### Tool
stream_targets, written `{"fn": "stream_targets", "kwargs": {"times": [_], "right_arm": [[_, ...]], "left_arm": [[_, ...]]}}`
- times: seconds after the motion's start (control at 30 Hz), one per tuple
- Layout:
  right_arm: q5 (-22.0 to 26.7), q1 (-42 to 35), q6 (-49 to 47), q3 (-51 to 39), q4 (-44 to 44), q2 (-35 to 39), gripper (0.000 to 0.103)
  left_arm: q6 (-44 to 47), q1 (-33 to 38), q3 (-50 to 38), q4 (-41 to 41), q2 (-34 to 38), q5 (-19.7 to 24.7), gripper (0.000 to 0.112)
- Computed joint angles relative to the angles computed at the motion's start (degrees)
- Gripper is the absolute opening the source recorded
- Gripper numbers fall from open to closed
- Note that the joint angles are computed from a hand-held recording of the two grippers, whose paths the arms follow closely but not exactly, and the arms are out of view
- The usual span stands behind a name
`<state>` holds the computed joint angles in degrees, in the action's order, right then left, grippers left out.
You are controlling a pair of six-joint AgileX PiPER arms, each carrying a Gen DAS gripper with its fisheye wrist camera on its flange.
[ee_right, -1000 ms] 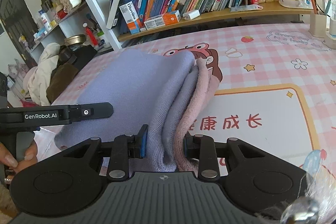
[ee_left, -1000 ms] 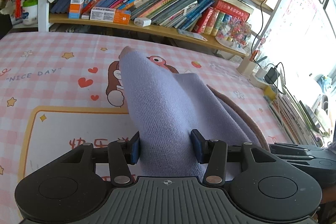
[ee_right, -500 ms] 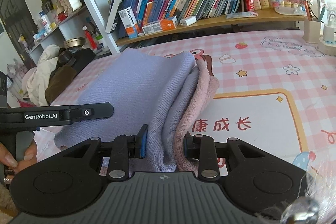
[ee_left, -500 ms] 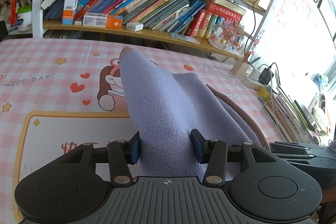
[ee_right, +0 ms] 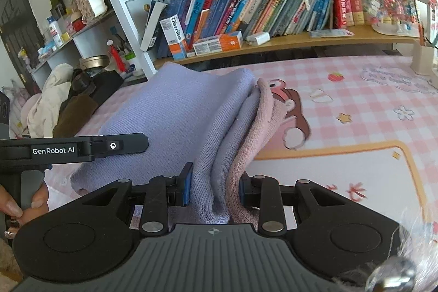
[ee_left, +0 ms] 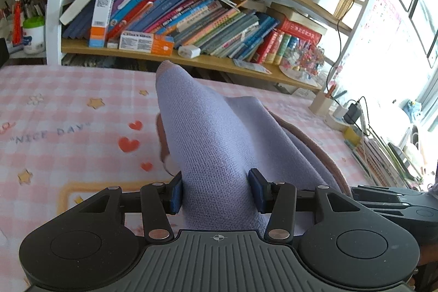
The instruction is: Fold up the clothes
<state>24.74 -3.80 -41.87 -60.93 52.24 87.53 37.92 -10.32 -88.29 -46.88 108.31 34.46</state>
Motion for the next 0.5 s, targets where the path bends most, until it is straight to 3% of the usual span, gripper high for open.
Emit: {"fn": "stream_targets", "kwargs": {"times": [0.3, 0.5], "right_arm": [[-8.28, 11.65, 26.62, -7.76, -20.47, 7.33, 0.028], [-9.66, 17.41, 45.67, -13.70, -36.68, 12.70, 0.028]], "left_arm": [[5.59, 8.73, -11.45, -1.99, 7.43, 10.21, 0.047], [7.06, 13.62, -17.99, -2.25, 11.71, 15.40, 0.047]]}}
